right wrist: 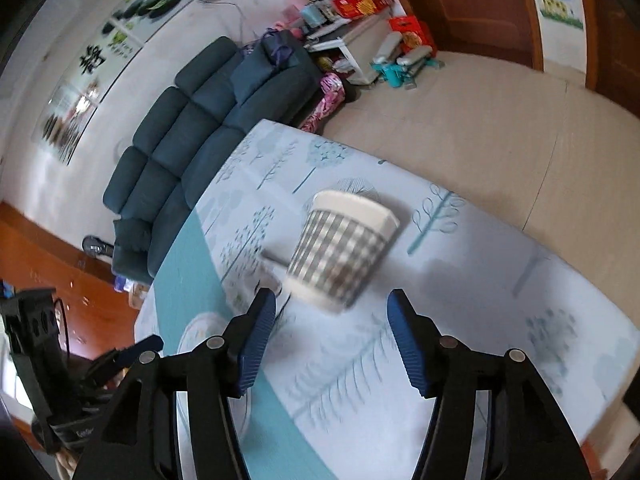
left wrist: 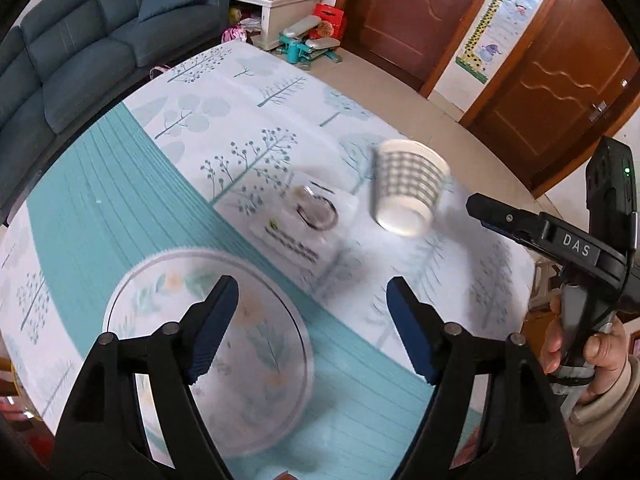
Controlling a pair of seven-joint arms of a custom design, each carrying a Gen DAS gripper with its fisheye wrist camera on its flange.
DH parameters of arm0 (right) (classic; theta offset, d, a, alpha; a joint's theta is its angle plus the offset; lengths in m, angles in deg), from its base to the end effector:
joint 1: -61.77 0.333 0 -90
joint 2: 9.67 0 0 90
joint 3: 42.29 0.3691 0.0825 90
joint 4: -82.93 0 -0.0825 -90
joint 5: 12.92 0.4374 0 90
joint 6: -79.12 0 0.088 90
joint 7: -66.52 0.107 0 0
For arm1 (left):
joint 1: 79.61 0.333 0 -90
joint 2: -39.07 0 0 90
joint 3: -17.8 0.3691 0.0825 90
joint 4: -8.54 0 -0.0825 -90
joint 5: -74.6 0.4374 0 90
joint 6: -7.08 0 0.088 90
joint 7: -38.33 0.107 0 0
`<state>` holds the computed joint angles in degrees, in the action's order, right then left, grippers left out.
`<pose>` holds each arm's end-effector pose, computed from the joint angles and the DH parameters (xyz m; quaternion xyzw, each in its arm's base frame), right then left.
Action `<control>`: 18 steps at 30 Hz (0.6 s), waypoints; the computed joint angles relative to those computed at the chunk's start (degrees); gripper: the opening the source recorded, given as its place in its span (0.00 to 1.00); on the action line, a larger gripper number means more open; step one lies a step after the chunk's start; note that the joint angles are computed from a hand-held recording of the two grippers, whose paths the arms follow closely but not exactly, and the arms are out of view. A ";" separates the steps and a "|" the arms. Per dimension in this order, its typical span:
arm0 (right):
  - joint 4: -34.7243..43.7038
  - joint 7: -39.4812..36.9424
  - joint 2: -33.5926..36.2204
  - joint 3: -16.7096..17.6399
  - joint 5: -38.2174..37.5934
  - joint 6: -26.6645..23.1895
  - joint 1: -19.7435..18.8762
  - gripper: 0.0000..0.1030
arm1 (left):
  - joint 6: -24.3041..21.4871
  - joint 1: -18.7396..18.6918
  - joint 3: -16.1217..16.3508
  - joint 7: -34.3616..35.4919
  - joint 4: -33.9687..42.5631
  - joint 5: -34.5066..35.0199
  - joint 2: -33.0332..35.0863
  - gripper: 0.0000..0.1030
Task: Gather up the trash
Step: 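Move both tools back over the table toward the checkered cup and white wrapper, then grasp the white coconut wrapper with the left tool while the right tool grasps the checkered paper cup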
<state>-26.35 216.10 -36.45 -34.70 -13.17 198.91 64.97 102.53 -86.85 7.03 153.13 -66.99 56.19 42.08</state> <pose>0.4548 0.1084 0.8043 -0.3365 0.8859 -0.0863 0.3074 0.5891 -0.2192 0.7940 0.3835 -0.8970 0.2197 0.0003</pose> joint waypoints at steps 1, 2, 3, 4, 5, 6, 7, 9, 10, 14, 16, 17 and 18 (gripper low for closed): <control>-0.11 -0.24 0.96 -0.42 0.10 0.79 -0.18 0.59 | 0.23 -0.17 -0.12 -0.45 0.49 0.42 0.83 0.72; -0.21 -0.26 1.44 -0.68 0.29 1.20 -0.23 0.59 | 0.42 -0.30 -0.26 -0.90 1.22 0.81 1.83 0.72; -0.54 -0.11 2.01 -1.04 0.78 2.02 -0.25 0.61 | 0.35 -0.39 -0.44 -1.16 2.07 1.02 2.93 0.72; -1.04 0.29 2.41 -1.34 1.32 2.93 -0.29 0.63 | -0.05 -0.39 -0.65 -1.43 3.23 0.80 4.28 0.72; -1.48 0.72 2.96 -1.74 2.10 3.95 -0.30 0.63 | -0.20 -0.33 -0.85 -1.70 3.93 0.67 5.18 0.73; -1.85 0.76 3.23 -1.95 2.44 4.58 -0.25 0.64 | -0.26 -0.34 -1.08 -2.02 4.62 0.72 6.12 0.73; -2.01 0.77 3.78 -2.10 2.67 5.07 -0.23 0.64 | -0.24 -0.39 -1.30 -2.25 5.19 0.98 6.98 0.73; -2.21 0.43 4.82 -2.22 2.55 6.04 -0.11 0.64 | -0.35 -0.50 -1.74 -2.58 5.96 1.71 8.17 0.73; -2.42 0.10 5.29 -2.35 2.66 7.37 0.03 0.64 | -0.05 -0.56 -1.90 -2.76 6.07 2.05 8.62 0.73; -1.47 -0.49 7.40 -2.14 1.98 8.74 0.56 0.64 | 0.33 -0.76 -2.50 -3.37 6.87 2.72 10.30 0.74; -0.71 -1.06 8.34 -1.88 0.81 8.89 0.82 0.61 | -0.13 -0.86 -2.74 -3.81 7.85 2.95 11.55 0.74; -0.39 -1.06 8.62 -1.73 0.19 8.92 0.94 0.60 | -0.41 -0.89 -2.86 -4.06 8.25 3.02 12.01 0.74; 0.08 -1.13 9.01 -1.53 -0.71 8.60 1.00 0.59 | -0.63 -0.95 -2.98 -4.27 8.56 3.16 12.47 0.74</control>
<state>-26.26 214.96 -27.44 -36.23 -13.88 207.52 65.97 101.89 -87.80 4.05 148.86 -58.42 59.36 54.55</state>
